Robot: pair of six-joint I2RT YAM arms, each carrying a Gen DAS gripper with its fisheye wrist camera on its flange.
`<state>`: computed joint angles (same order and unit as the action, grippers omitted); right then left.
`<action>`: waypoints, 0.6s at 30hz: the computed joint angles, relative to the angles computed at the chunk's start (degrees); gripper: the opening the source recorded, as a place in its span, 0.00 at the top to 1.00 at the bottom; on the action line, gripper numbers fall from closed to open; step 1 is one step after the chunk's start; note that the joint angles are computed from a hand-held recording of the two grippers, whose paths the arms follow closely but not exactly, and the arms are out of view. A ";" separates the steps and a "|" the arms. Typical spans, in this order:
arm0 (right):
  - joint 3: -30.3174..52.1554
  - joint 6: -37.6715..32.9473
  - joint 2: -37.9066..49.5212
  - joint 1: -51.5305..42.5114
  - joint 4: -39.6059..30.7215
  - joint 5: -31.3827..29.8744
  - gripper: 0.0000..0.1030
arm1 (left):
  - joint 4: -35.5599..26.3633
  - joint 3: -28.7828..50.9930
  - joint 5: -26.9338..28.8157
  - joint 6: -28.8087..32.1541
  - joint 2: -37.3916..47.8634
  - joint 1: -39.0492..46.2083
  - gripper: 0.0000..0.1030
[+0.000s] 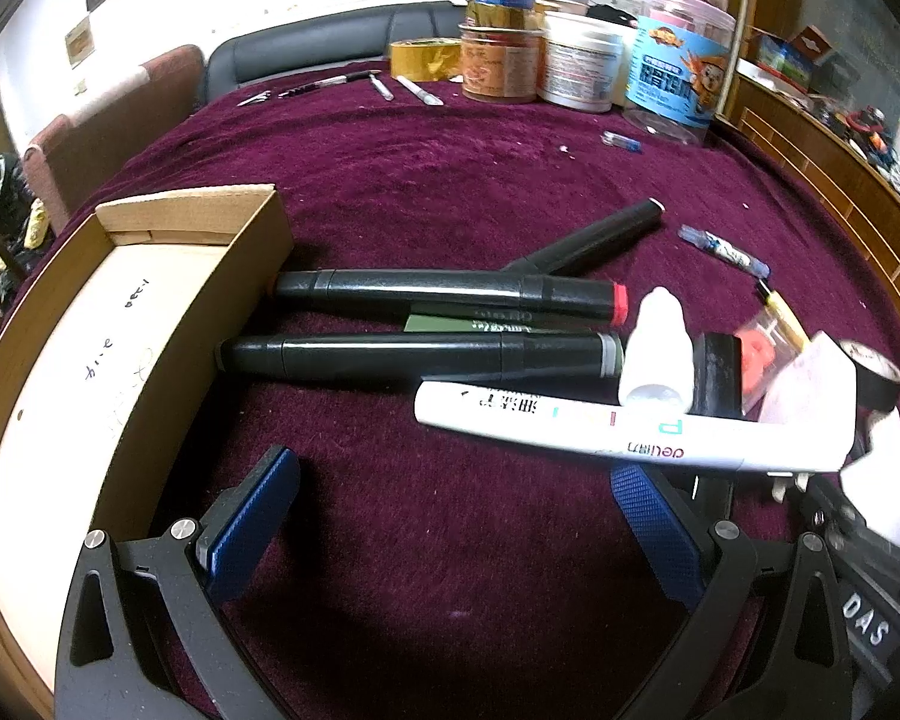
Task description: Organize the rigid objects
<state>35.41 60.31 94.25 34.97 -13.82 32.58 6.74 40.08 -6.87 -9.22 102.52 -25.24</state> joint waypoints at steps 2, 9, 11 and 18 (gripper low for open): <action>0.39 0.04 0.30 0.12 -0.54 0.20 0.00 | -1.68 -0.03 2.38 3.03 -0.77 0.91 0.02; -2.17 -6.16 -2.62 -0.38 2.27 -2.83 0.00 | -2.85 0.29 1.90 2.37 -0.91 0.66 0.01; -4.26 -9.37 -5.10 -1.68 3.90 -5.68 0.00 | -3.10 0.43 1.93 2.49 -0.91 0.66 0.01; -2.40 -10.02 -3.83 -1.64 1.07 -7.09 0.00 | -2.73 -0.26 -0.41 2.57 -1.46 -0.63 0.01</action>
<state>33.01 50.29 90.42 33.33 -12.75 25.48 4.01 39.82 -7.29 -6.65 101.06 -25.87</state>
